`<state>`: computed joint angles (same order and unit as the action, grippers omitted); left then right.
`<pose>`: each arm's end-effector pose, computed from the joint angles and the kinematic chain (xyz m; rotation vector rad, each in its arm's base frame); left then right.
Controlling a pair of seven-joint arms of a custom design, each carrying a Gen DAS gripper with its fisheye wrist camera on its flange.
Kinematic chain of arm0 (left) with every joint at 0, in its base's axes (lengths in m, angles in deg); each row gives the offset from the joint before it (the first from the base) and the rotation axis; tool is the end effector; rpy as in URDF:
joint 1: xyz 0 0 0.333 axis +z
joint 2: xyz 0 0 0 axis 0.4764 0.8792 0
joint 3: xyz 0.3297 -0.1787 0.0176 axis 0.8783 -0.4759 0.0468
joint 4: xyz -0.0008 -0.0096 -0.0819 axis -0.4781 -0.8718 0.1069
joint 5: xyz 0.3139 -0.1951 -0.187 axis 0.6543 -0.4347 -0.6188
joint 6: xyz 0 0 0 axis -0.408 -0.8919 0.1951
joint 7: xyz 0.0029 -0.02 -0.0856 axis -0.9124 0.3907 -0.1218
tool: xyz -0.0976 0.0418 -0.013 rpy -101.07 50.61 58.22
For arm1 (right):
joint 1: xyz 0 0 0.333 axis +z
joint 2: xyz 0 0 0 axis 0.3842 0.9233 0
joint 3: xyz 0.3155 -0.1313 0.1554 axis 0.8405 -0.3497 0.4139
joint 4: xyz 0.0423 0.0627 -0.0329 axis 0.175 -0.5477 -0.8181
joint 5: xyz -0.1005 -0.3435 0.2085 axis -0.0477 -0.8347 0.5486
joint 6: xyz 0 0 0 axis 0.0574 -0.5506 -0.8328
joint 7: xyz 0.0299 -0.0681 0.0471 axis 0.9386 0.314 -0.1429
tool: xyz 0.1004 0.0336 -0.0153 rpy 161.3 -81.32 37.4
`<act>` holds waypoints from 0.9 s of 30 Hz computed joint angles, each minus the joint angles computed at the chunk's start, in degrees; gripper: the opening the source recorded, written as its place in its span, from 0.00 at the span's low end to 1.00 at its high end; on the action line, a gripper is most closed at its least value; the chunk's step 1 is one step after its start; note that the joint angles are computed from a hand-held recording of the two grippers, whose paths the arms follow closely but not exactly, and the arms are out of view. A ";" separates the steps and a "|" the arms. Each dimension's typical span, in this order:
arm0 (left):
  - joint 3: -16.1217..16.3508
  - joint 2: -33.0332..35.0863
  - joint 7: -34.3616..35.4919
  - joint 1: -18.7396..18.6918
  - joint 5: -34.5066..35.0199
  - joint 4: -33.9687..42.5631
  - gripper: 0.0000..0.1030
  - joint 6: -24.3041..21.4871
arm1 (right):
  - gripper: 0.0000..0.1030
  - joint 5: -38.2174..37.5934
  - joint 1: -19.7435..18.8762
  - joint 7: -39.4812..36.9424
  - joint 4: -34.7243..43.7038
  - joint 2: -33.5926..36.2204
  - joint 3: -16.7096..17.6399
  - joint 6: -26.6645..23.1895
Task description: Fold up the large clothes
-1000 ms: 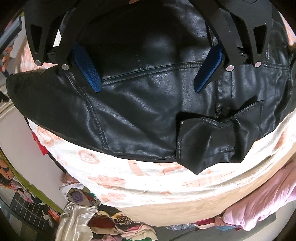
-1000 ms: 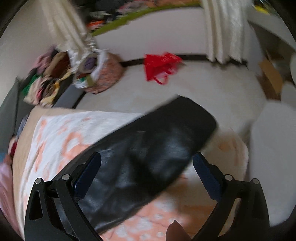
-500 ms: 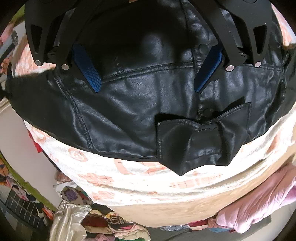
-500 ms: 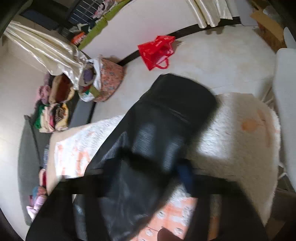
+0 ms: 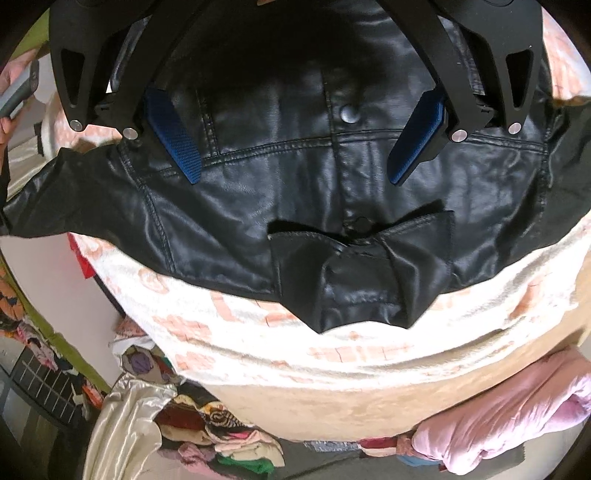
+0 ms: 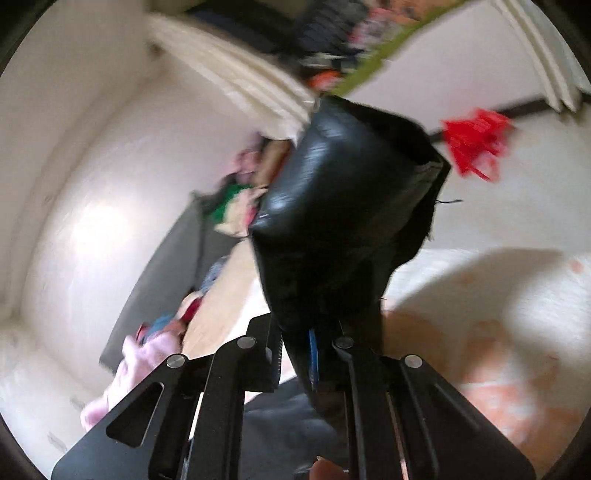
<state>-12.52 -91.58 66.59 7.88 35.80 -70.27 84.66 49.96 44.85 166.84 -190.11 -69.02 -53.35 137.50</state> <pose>0.4618 -0.3704 0.6106 -2.1864 1.5507 -0.6680 0.4987 0.2242 0.5859 -0.8381 1.6546 -0.2810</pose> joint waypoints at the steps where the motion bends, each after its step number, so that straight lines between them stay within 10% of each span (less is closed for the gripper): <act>1: 0.17 -0.71 0.01 0.09 -0.29 -0.53 0.91 0.25 | 0.10 -1.09 0.30 -1.16 0.35 -0.13 0.39 0.58; 16: 1.00 -16.78 2.81 6.50 -9.82 -15.13 0.91 12.01 | 0.10 -63.87 2.45 29.31 12.82 6.75 -1.27 -0.74; 24: 1.50 -26.43 5.32 9.15 -15.72 -23.23 0.91 18.13 | 0.10 -89.38 -3.88 45.85 24.86 14.82 10.33 -7.74; 27: 3.30 -30.13 6.58 8.48 -20.17 -27.84 0.91 24.41 | 0.10 -94.51 -11.89 45.10 28.13 18.70 23.07 -13.09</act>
